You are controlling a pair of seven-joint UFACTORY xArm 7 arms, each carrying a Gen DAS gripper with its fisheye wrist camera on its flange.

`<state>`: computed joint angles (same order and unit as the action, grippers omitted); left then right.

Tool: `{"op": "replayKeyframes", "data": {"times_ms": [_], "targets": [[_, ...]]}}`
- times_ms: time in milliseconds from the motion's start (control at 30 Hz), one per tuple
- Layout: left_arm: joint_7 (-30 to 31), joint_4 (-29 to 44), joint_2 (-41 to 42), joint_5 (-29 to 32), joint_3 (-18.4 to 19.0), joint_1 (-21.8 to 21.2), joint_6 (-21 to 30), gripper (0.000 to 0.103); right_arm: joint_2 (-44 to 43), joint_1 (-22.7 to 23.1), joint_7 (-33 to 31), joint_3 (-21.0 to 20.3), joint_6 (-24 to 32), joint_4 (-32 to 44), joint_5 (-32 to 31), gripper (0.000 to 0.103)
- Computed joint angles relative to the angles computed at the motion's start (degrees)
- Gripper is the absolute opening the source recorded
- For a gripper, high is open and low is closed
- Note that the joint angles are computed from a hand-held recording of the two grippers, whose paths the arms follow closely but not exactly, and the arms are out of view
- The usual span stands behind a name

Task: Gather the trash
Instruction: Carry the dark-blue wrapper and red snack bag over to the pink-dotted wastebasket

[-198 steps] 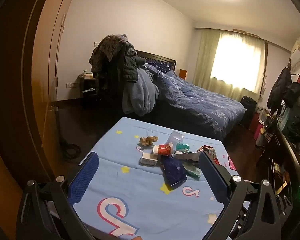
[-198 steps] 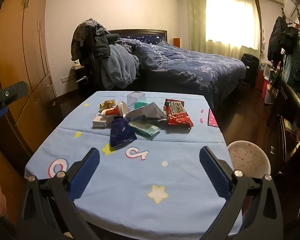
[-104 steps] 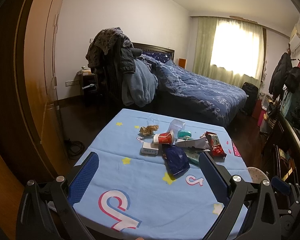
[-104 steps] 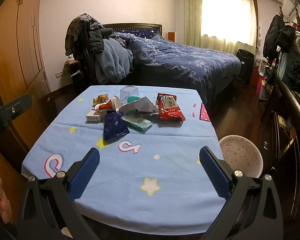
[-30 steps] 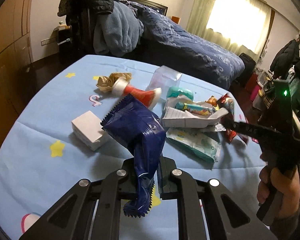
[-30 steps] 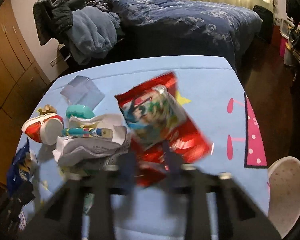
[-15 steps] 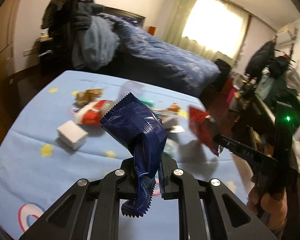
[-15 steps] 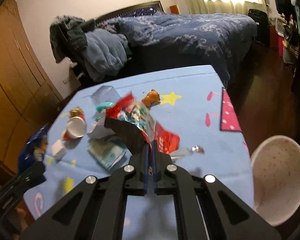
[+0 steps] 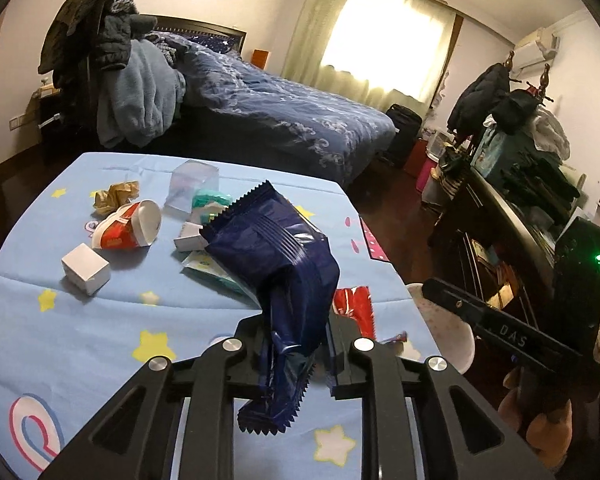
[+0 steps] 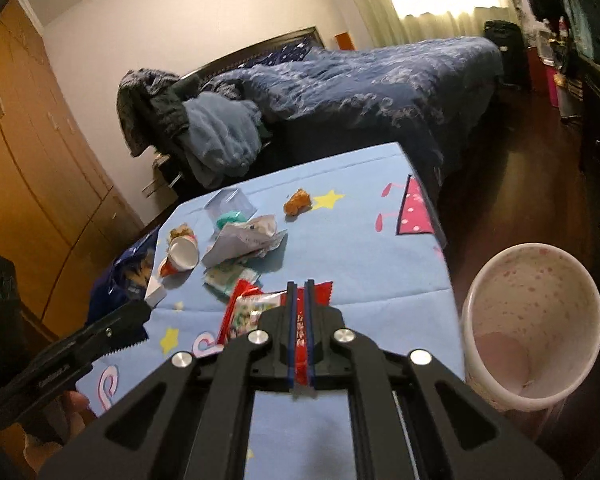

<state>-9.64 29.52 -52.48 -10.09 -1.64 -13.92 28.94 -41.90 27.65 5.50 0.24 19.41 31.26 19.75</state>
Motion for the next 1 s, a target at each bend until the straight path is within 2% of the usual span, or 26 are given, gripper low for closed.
{"op": "replayKeyframes", "data": {"times_ms": [33, 67, 100, 133, 167, 267, 367, 433, 533, 567, 600, 633, 667, 700, 800, 900, 1000], "targets": [[0.0, 0.1, 0.1, 0.0, -0.1, -0.2, 0.0, 0.021, 0.3, 0.5, -0.7, -0.1, 0.3, 0.1, -0.2, 0.015], [0.0, -0.1, -0.2, 0.0, -0.2, -0.2, 0.1, 0.021, 1.2, -0.2, -0.7, 1.3, 1.1, 0.7, -1.6, 0.038], [0.0, -0.2, -0.3, 0.1, -0.1, -0.2, 0.1, 0.021, 1.8, -1.7, 0.3, 3.4, 1.3, 1.0, -3.0, 0.074], [0.0, -0.2, -0.5, 0.2, -0.2, -0.1, 0.2, 0.021, 1.9, -2.5, 1.0, 4.8, 0.5, 0.7, -4.0, 0.087], [-0.1, -0.3, -0.6, 0.2, -0.3, 0.0, 0.3, 0.021, 2.4, -3.4, 1.7, 6.8, -1.3, 0.4, -5.6, 0.092], [-0.4, -0.4, -1.0, 0.7, -0.2, 0.8, 0.5, 0.022, 5.9, -4.6, 3.8, 9.3, -2.2, 1.6, -8.7, 0.1], [-0.6, -0.6, -2.0, 0.8, 0.2, 1.3, 0.8, 0.022, 10.9, -2.2, 4.2, 7.6, -1.8, 3.7, -8.0, 0.1], [-0.6, -0.7, -2.5, 1.1, 0.4, 2.0, 0.9, 0.022, 15.4, -4.5, 7.0, 9.6, -0.5, 6.4, -10.0, 0.1], [-0.8, -1.2, -3.6, 1.3, 0.6, 2.7, 1.3, 0.023, 18.5, -5.6, 9.4, 10.5, 0.4, 8.2, -11.7, 0.099], [-0.7, -1.3, -3.7, 1.4, 0.8, 2.8, 1.4, 0.023, 19.5, -4.6, 8.9, 9.5, 0.1, 8.6, -10.6, 0.096], [-0.7, -1.4, -3.8, 1.4, 1.0, 2.9, 1.4, 0.023, 19.6, -3.8, 8.6, 8.9, -0.1, 8.4, -9.8, 0.078], [-0.6, -1.4, -3.9, 1.4, 1.1, 3.0, 1.5, 0.023, 19.4, -4.8, 9.8, 9.7, -0.1, 8.2, -10.8, 0.072], [-0.5, -1.5, -3.9, 1.4, 1.2, 3.1, 1.5, 0.024, 19.1, -4.8, 9.8, 9.6, -0.5, 7.9, -10.8, 0.052], [-0.5, -1.6, -3.8, 1.3, 1.3, 3.1, 1.6, 0.024, 18.9, -2.5, 7.8, 7.2, -0.6, 7.7, -8.4, 0.031], [-0.2, -1.6, -3.5, 1.0, 1.5, 2.8, 1.5, 0.024, 16.5, -0.5, 5.2, 4.4, -1.5, 5.9, -4.1, 0.014], [-0.3, -1.7, -3.8, 0.6, 0.9, 2.1, 1.7, 0.024, 13.4, -0.3, 4.5, 3.6, -1.7, 4.2, -2.4, 0.008], [-0.1, -1.5, -3.8, 0.5, 0.5, 1.3, 1.4, 0.024, 9.4, -0.4, 4.3, 3.2, -1.9, 2.2, -1.7, 0.006]]}}
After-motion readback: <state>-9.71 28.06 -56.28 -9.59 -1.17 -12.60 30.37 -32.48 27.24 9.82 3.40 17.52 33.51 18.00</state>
